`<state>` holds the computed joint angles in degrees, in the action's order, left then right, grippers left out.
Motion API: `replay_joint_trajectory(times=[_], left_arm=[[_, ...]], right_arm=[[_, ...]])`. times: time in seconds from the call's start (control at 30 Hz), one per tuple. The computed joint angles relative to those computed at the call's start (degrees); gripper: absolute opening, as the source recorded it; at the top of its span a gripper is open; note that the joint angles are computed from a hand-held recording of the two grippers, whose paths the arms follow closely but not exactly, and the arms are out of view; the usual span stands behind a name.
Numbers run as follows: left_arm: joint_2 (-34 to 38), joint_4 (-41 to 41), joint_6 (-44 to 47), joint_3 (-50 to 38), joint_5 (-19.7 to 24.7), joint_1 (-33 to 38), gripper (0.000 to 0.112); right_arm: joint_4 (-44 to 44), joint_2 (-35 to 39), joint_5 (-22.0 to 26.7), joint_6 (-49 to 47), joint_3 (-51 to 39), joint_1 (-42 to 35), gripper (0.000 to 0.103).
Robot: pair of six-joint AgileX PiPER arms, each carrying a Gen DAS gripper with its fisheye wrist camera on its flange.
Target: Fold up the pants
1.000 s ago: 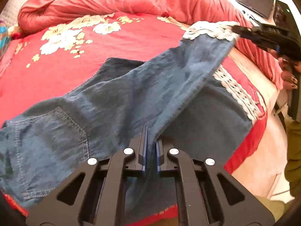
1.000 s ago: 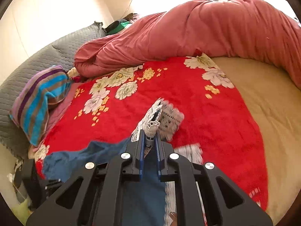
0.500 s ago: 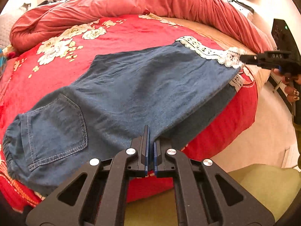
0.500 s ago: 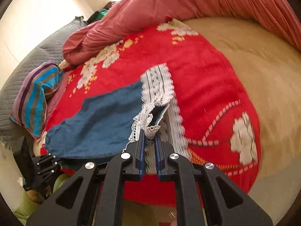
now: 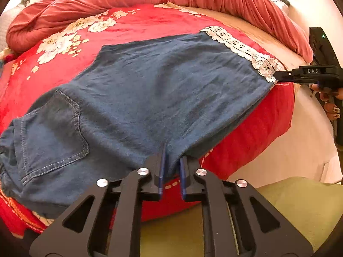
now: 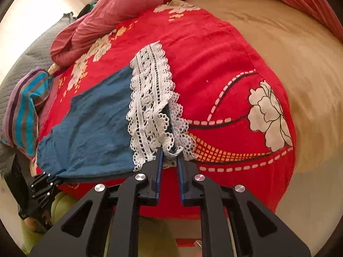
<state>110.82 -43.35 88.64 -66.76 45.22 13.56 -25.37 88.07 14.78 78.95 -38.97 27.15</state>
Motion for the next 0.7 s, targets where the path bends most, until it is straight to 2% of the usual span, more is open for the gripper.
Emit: replay_joint_trajectory(times=[0.03, 0.07, 0.1, 0.17, 0.2, 0.23, 0.27, 0.37, 0.43, 0.57, 0.63, 0.7], left_arm=[[-0.42, -0.56, 0.50, 0.28, 0.25, 0.23, 0.017], [-0.89, -1.30, 1.37, 0.58, 0.89, 0.82, 0.037], [-1.51, -2.23, 2.28, 0.91, 1.66, 1.59, 0.050], [-2.80, -4.09, 3.59, 0.92, 4.19, 4.09, 0.053], [-3.14, -4.67, 3.46, 0.46, 5.35, 5.40, 0.059], [-3.35, -5.86, 2.99, -0.51, 6.57, 7.38, 0.068], [-3.27, -6.57, 2.01, -1.51, 7.09, 8.81, 0.072], [-1.35, -6.97, -5.82, -6.85, 6.46, 12.97, 0.081], [1.42, -6.56, -12.46, -11.53, 5.82, 15.83, 0.085], [8.05, -2.64, -27.77, -21.66, 6.27, 19.33, 0.087], [10.23, 0.58, -32.46, -24.38, 5.41, 18.82, 0.087], [13.20, 1.99, -35.73, -27.83, 7.53, 18.46, 0.087]], right_arm=[[-0.12, -0.53, 0.97, -0.17, -0.11, 0.08, 0.020], [-2.53, -1.29, 2.81, 1.95, -0.43, 0.60, 0.023], [-7.23, -2.24, 6.00, 6.36, -1.10, 1.92, 0.025], [-18.69, -2.85, 13.32, 17.40, -2.56, 6.19, 0.027], [-23.92, -2.65, 17.20, 21.33, -3.46, 8.66, 0.030], [-26.85, -2.16, 18.96, 22.97, -4.10, 9.96, 0.031], [-29.92, -1.31, 20.18, 24.14, -5.08, 11.36, 0.031], [-34.45, 1.58, 18.96, 24.03, -7.49, 12.28, 0.031], [-35.10, 4.67, 15.72, 21.24, -9.88, 11.81, 0.031], [-28.94, 10.49, 9.46, 10.90, -14.07, 9.42, 0.035], [-24.23, 12.84, 8.79, 6.10, -15.76, 8.55, 0.037], [-21.99, 14.05, 7.59, 4.25, -15.89, 7.89, 0.040]])
